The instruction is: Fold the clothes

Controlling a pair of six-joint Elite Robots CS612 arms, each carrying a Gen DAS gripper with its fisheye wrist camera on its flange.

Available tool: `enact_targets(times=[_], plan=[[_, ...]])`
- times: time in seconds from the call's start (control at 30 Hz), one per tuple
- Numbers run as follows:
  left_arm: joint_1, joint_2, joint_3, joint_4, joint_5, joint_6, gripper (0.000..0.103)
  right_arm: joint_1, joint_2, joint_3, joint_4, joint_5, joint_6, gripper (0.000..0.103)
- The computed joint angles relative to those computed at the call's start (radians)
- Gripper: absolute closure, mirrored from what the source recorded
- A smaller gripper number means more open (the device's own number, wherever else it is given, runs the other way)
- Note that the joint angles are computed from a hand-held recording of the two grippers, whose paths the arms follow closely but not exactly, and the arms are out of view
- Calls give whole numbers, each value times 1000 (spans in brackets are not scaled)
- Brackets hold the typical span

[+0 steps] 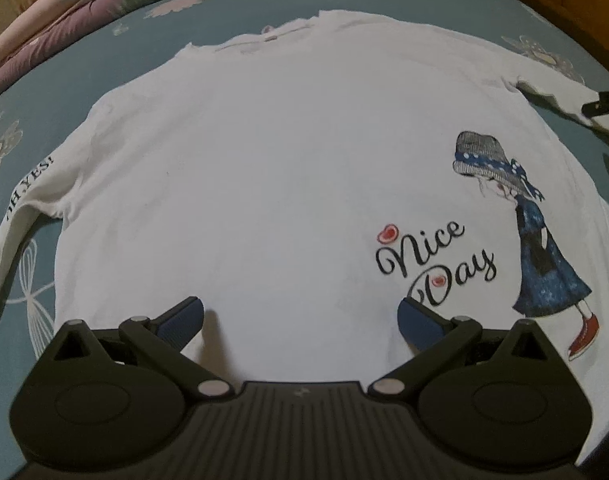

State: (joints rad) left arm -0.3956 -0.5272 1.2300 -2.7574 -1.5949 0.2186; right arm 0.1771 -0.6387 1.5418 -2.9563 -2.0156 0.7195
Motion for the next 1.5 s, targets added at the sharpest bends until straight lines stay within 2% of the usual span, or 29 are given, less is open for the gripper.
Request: enact_targets(times=[0.1,0.13,0.2,0.27,0.3,0.43,0.57,0.63,0.7,0.8,0.87,0.93,1.0,1.27,1.5], plan=[[1,-18,30,-15,18,-14,1,8,-20,0,60,-25,71,0],[2,-23,37,-21,22,-11,1,15,-20,1,33,-25,68,0],[4,-32,48,-29,30,-2,1,34,-11,-4,-67,2,1,0],[5,-34,50,-37,42,0,1,54,13,-34,-162,44,-110,0],[5,-34,50,-41,44,4,1,64,28,-61,-177,60,-159,0],[12,-31,50,-60,19,35,1,92,102,-207,-125,90,-300,0],[26,-16,30,-62,-35,66,1,107,152,-314,-10,73,-338,0],[36,-5,13,-55,-66,78,1,109,156,-332,69,37,-329,0],[48,6,-5,-44,-104,96,1,108,150,-325,104,16,-297,0],[65,23,-35,-24,-157,126,1,110,129,-312,197,-55,-197,0],[77,35,-58,-13,-184,157,1,117,113,-303,236,-78,-135,0],[88,45,-80,-9,-213,202,1,136,112,-329,299,-125,-121,0],[96,56,-103,-4,-236,243,1,152,117,-355,315,-136,-131,0],[114,106,-207,43,-320,378,1,195,153,-465,362,-49,-124,0],[118,141,-257,93,-361,405,1,207,203,-541,439,63,-113,0]])
